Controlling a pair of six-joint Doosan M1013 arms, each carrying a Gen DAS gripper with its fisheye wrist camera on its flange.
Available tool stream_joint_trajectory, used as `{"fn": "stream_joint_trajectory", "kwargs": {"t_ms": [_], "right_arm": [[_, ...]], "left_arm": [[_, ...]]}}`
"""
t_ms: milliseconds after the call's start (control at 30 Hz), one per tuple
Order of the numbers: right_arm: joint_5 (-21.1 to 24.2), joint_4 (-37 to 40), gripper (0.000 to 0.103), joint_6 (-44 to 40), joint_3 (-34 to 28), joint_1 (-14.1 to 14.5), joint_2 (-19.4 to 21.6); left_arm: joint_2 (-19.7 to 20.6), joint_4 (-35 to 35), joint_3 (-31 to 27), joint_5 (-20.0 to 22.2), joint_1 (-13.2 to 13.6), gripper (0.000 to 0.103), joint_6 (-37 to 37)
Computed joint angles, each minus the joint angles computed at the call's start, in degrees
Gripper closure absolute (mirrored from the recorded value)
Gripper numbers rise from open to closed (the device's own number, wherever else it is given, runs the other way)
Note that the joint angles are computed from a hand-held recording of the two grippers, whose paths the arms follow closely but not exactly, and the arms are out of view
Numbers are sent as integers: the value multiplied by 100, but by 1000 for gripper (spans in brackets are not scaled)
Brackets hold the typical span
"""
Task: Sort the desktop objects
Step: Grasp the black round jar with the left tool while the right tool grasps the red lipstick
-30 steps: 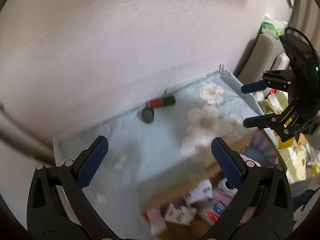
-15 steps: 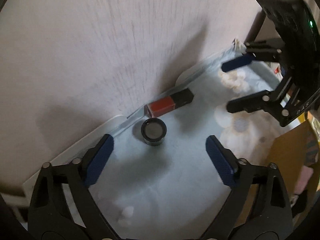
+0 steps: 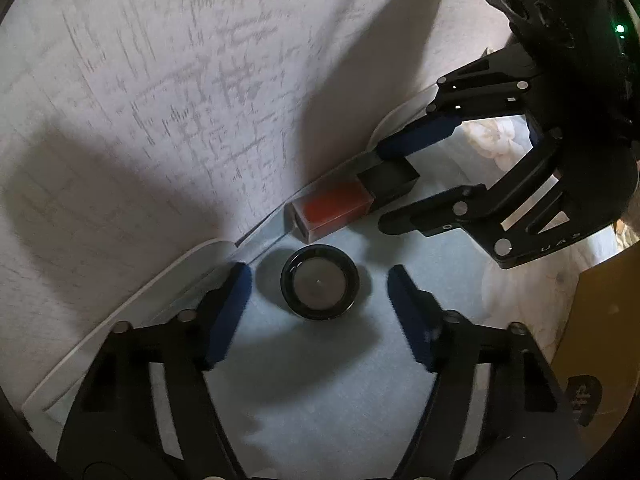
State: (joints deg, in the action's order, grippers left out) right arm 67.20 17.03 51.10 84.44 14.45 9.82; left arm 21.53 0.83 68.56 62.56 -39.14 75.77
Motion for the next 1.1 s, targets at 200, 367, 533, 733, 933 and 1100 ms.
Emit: {"fn": "stream_joint_trajectory", "kwargs": {"t_ms": [200, 367, 533, 733, 933, 1100], "right_arm": [[-18, -129, 67, -156, -5, 98, 16], [-83, -252, 76, -227, 37, 185, 5], [93, -225, 85, -280, 47, 226, -44], [278, 22, 85, -243, 62, 98, -266], [600, 530, 85, -278, -52, -180, -653], [980, 813, 85, -362, -141, -359, -1029]], "left_arm": [[-20, -6, 100, -85, 27, 55, 39], [-60, -52, 163, -177, 61, 70, -18], [-128, -14, 201, -97, 52, 70, -124], [-371, 244, 159, 167, -18, 70, -514], [-728, 742, 54, 397, -208, 70, -1234], [-940, 1254, -120, 794, -524, 70, -1748]]}}
